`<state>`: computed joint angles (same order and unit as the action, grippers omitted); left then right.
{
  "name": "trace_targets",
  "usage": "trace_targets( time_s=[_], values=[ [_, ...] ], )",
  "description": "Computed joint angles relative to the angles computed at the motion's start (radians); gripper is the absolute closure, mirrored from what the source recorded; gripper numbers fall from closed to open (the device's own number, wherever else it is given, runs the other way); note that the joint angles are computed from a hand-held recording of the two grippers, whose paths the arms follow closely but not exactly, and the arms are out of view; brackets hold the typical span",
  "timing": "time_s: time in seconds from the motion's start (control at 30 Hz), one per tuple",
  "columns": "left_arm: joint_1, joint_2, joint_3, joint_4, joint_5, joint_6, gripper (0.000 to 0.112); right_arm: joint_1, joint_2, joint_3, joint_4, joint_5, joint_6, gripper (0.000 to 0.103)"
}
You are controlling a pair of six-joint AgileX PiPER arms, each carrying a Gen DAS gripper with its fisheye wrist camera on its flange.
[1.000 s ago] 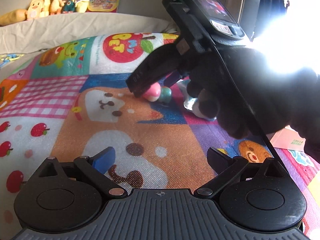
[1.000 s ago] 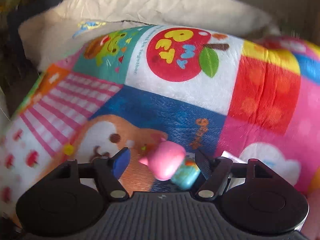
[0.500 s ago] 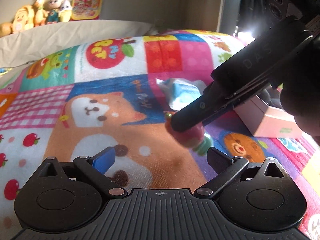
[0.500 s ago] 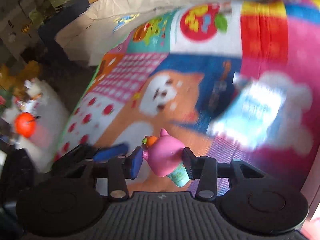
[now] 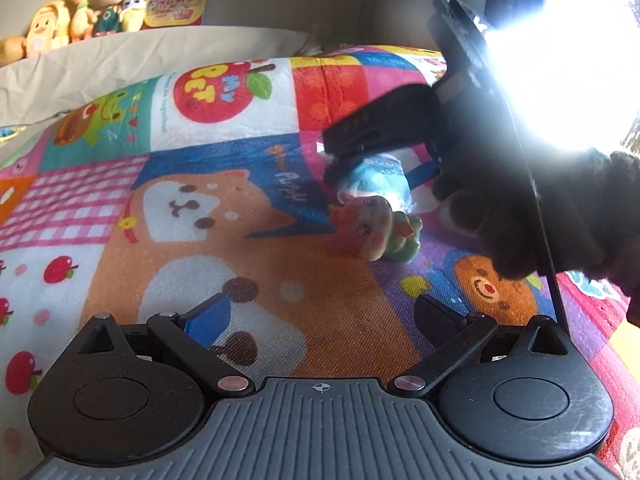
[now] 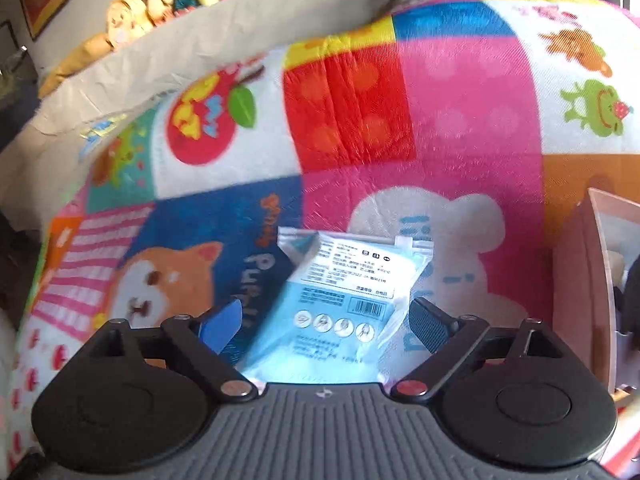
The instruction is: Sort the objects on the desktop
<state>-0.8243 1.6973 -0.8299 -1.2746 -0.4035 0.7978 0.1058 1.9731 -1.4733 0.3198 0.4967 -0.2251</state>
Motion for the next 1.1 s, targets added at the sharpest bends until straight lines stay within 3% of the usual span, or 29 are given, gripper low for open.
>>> trace_targets(
  time_s=[0.03,0.07,0.13,0.27,0.43,0.5,0.6,0.8,0.9,1.0,1.1],
  values=[
    [0.006,-0.002,0.003,0.015,0.009,-0.018,0.011,-0.002,0.009,-0.006,-0.001,0.016,-0.001,0.031],
    [0.012,-0.004,0.006,0.03,0.017,-0.035,0.011,-0.009,0.0,0.01,0.027,0.012,-0.041,0.033],
    [0.019,-0.005,0.006,0.038,0.027,-0.047,0.011,-0.033,-0.043,0.055,0.09,0.028,-0.136,0.047],
    [0.023,-0.002,0.004,0.038,0.032,-0.053,0.011,-0.128,-0.198,0.212,0.283,0.131,-0.392,0.048],
    [0.014,0.006,-0.015,-0.045,0.024,0.034,0.011,-0.254,-0.513,0.554,0.483,0.067,-0.746,0.048],
    [0.009,0.011,-0.025,-0.09,0.017,0.082,0.011,-0.375,-0.617,0.649,0.596,0.133,-0.896,0.048],
    [0.002,0.019,-0.044,-0.173,0.011,0.175,0.011,-0.583,-0.689,0.727,0.642,0.306,-0.997,0.048],
    [-0.003,0.043,-0.093,-0.305,0.009,0.35,0.011,-0.895,-0.809,0.918,0.639,0.393,-1.196,0.048],
    [-0.034,0.051,-0.113,-0.336,-0.072,0.407,0.011,-1.005,-0.824,0.956,0.664,0.408,-1.291,0.044],
    [-0.058,0.027,-0.114,-0.36,-0.152,0.446,0.011,-1.094,-0.799,0.938,0.736,0.448,-1.353,0.028],
    [-0.058,-0.019,-0.093,-0.376,-0.171,0.449,0.011,-1.13,-0.755,0.921,0.902,0.418,-1.417,0.011]
  ],
)
